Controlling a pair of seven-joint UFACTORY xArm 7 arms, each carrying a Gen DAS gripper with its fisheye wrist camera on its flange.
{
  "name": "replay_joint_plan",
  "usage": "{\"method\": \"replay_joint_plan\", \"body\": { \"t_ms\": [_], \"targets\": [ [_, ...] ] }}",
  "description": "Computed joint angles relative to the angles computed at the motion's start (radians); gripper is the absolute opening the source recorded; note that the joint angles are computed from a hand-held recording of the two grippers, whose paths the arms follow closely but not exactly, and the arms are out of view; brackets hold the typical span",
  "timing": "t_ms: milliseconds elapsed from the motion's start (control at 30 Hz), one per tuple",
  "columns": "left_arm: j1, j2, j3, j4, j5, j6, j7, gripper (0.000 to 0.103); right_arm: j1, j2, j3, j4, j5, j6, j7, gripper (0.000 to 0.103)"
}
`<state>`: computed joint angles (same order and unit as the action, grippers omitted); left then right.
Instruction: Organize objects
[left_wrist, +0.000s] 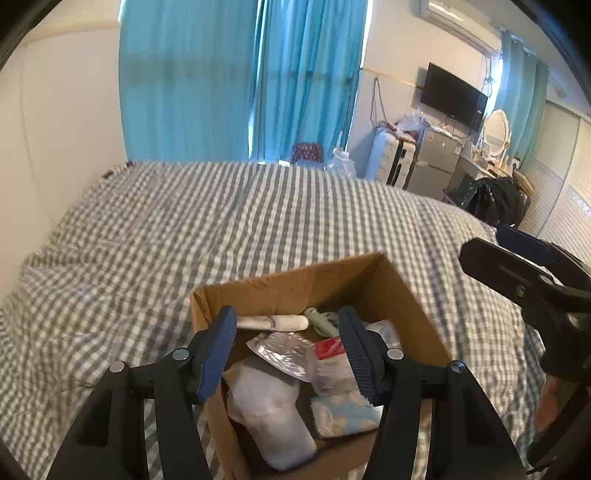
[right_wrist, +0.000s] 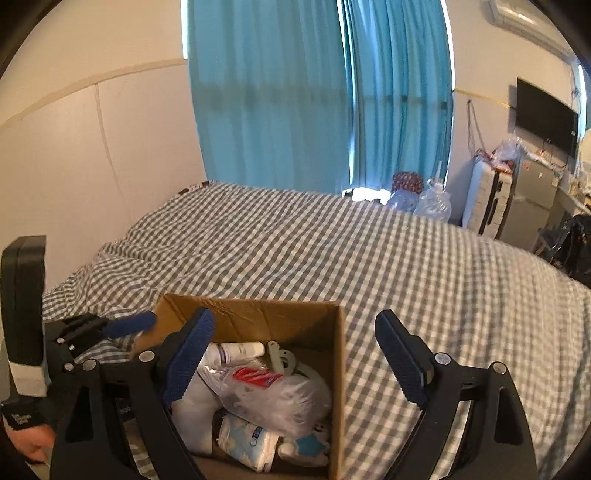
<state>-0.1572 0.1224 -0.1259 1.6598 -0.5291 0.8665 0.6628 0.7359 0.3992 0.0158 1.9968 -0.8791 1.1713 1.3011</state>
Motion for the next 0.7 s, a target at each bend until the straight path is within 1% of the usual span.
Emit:
{"method": "replay_joint_plan", "body": {
  "t_ms": [67, 100, 200, 300, 367, 400, 467, 500, 567, 700],
  "targets": [
    [0.001, -0.039, 0.001, -0.013, -0.004, -0.006, 0.005, 0.068, 0.035, -0.005, 0.002, 0.041, -0.026, 0.064, -0.017, 0.092],
    [0.001, -0.059, 0.004, -0.024, -0.010, -0.009, 0.010, 0.071, 0.047, -0.007, 0.003, 0.052, -0.035, 0.082, -0.020, 0.094],
    [0.000, -0.124, 0.020, -0.048, -0.041, -0.004, 0.023, 0.076, 0.099, -0.010, 0.005, 0.108, -0.077, 0.162, -0.037, 0.098],
    [-0.005, -0.190, 0.042, -0.079, -0.057, -0.010, 0.019, 0.085, 0.165, 0.006, 0.002, 0.194, -0.124, 0.251, -0.062, 0.103],
    [-0.011, -0.233, 0.057, -0.102, -0.060, -0.028, 0.018, 0.087, 0.202, 0.014, -0.005, 0.236, -0.151, 0.291, -0.078, 0.103],
    [-0.015, -0.256, 0.064, -0.116, -0.066, -0.036, 0.022, 0.089, 0.225, 0.023, -0.010, 0.264, -0.167, 0.314, -0.090, 0.103],
    [-0.024, -0.299, 0.079, -0.139, -0.068, -0.054, 0.023, 0.097, 0.272, 0.056, -0.027, 0.341, -0.196, 0.364, -0.125, 0.103],
    [-0.029, -0.321, 0.083, -0.155, -0.062, -0.070, 0.017, 0.103, 0.295, 0.084, -0.042, 0.396, -0.207, 0.388, -0.150, 0.103],
    [-0.041, -0.373, 0.096, -0.196, -0.060, -0.111, 0.008, 0.103, 0.350, 0.087, -0.074, 0.423, -0.229, 0.424, -0.167, 0.103],
    [-0.080, -0.447, 0.142, -0.258, -0.096, -0.144, 0.023, 0.103, 0.423, 0.080, -0.105, 0.437, -0.265, 0.454, -0.173, 0.103]
  ]
}}
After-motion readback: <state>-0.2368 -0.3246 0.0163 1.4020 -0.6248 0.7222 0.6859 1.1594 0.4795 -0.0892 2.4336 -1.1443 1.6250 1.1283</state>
